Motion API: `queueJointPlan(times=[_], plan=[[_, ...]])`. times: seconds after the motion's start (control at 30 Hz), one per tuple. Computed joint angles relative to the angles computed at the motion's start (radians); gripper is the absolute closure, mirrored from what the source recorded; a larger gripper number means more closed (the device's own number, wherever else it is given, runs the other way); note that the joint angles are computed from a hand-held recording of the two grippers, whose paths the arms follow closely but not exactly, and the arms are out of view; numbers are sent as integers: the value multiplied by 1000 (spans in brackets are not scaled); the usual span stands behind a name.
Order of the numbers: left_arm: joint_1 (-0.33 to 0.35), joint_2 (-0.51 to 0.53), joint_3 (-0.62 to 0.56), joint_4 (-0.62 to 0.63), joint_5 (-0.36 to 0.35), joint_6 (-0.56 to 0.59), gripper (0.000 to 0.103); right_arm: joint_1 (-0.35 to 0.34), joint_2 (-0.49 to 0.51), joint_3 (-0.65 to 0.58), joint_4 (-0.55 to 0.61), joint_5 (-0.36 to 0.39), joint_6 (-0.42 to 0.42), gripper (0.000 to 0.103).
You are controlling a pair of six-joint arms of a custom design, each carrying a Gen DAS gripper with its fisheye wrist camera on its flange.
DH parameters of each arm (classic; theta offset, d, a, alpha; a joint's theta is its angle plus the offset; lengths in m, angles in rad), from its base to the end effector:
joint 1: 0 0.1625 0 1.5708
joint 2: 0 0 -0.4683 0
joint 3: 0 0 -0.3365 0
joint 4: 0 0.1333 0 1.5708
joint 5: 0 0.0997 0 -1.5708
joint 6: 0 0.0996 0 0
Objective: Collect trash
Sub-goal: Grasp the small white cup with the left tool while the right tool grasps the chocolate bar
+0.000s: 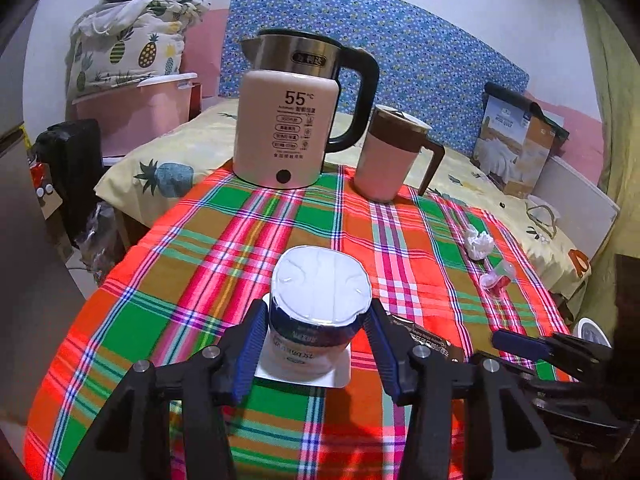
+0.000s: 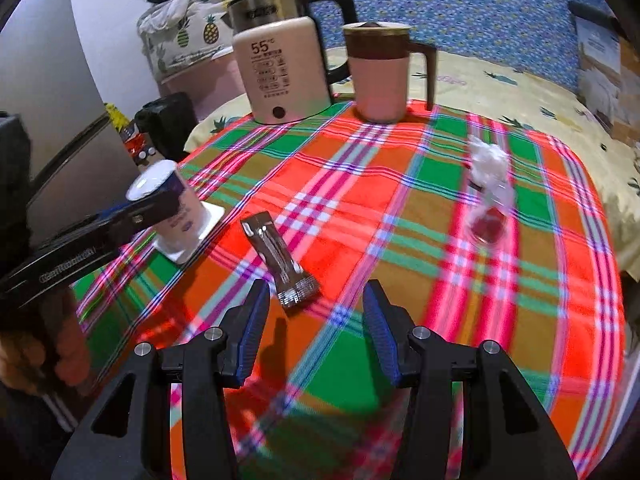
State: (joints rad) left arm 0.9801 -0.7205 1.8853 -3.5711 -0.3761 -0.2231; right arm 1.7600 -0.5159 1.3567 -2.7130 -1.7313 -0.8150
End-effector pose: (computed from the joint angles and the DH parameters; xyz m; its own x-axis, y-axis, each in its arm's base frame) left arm -0.1347 -0.6066 0.2117 -0.7548 -0.4825 -0.4444 0.2118 0.4618 -0.8613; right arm 0.2575 -0.7206 0.0785 -0.5404 -0.7779 0.3207 -0.8352 0.5421 -0.0925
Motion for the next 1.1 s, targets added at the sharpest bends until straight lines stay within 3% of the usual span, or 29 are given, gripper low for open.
queueJointPlan(times=[0.27,0.33,0.37,0.67,1.1], plan=[[-4,-12,21,-3,5,-13,53,20,67,-60,44,-50,-46,53],[-5,-14,25,0,4,-16,53,26,65,-45,19,-58,-63,72],[-5,-14,27,4,4,-19,53,28,60,-33,5,-63,-70,74],[-25,-2,22,27,-6,-19,53,4,6,17,-12,-41,23,75],[-83,59,-13,140,-62,-66,53,-54,-122,162,-115,-12,61,76]])
